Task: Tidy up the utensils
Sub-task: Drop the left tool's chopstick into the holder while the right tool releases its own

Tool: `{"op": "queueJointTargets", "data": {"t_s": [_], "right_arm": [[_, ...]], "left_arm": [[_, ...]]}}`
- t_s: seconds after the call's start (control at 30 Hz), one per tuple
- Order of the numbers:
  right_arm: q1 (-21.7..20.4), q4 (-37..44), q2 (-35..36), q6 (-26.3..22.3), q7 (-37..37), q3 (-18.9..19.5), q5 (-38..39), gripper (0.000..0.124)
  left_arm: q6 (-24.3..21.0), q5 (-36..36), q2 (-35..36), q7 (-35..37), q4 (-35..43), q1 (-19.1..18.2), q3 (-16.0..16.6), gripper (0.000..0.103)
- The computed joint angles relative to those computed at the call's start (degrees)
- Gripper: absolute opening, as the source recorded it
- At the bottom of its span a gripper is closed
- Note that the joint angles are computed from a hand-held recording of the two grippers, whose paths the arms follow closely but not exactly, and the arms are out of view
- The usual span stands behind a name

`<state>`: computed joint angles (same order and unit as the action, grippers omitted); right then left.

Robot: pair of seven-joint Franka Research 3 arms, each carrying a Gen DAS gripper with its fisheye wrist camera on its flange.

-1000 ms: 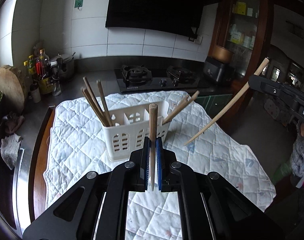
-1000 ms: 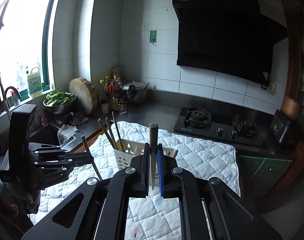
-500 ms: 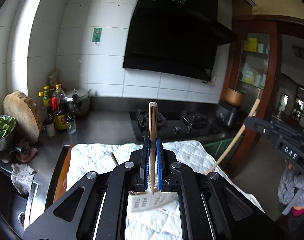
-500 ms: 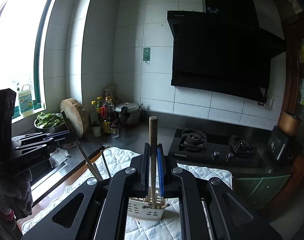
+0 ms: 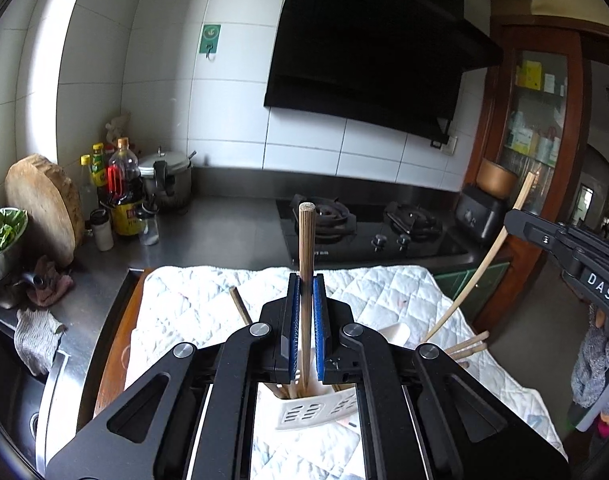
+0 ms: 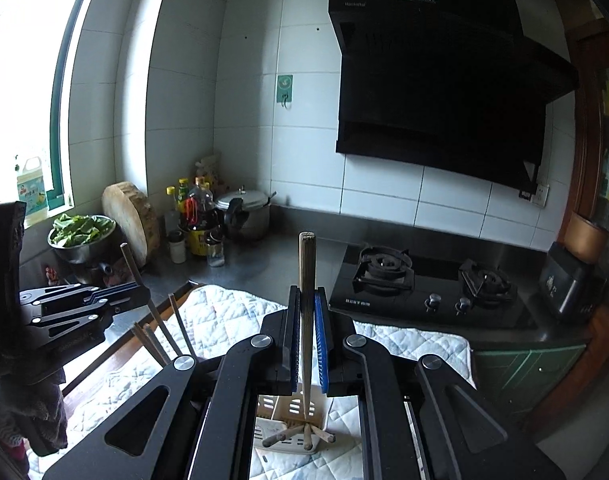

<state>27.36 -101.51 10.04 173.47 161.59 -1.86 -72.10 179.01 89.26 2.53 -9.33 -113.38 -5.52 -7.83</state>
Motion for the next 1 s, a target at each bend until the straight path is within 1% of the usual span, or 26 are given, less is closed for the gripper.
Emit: {"op": "queueJointTargets", "data": {"t_s": [0.07,0.23,0.47,0.57,0.7,0.8,0.83,0.87,0.9,0.97,1.0], "right_arm": [[-0.3,0.0,1.1,0.3,-1.0,0.0,1.8,0.007],[0.0,-0.4,3.7,0.6,-8.7,-0.5,10.7,0.007],[2.5,-0.9,5.5,-0.1,-15.6,-2.9,18.2,0.007],[4.4,-1.5,5.4,0.1,-16.0,-4.9,19.1,0.007],[6.3,-2.7,4.4,0.7,-14.0,-7.2,17.6,0.011],[6.9,-3.9,2.9,1.2,-10.5,-8.1,14.3,0.018],[6.8,-4.3,2.3,1.3,-9.2,-8.0,13.0,0.023],[6.8,-4.7,1.6,1.3,-7.3,-8.0,11.0,0.026],[6.7,-5.1,0.9,1.3,-5.4,-7.9,9.0,0.027],[6.1,-6.2,-0.6,1.3,-2.8,-7.2,5.8,0.030],[5.9,-6.7,-1.4,1.0,-1.2,-6.8,3.9,0.033]], "left_arm": [[0.0,-2.4,0.6,2.7,-0.4,0.0,0.1,0.005],[0.2,-7.8,1.5,8.4,-1.5,-0.4,0.4,0.005],[0.4,-12.0,1.9,13.4,-2.9,-1.3,1.2,0.006],[0.6,-13.0,1.9,14.3,-3.3,-1.6,1.4,0.006],[1.0,-12.5,1.2,13.4,-3.9,-1.8,1.6,0.007],[1.1,-12.1,0.2,12.7,-4.6,-1.7,1.4,0.010],[1.2,-11.4,-0.3,12.0,-4.8,-1.6,1.2,0.011],[1.1,-10.1,-0.9,10.7,-5.1,-1.5,1.1,0.017],[0.6,-8.6,-1.5,9.0,-5.3,-1.4,0.8,0.027],[0.0,-5.1,-3.2,5.4,-6.0,-1.0,0.1,0.034],[0.0,-4.3,-4.0,4.6,-6.5,-0.7,-0.2,0.034]]}}
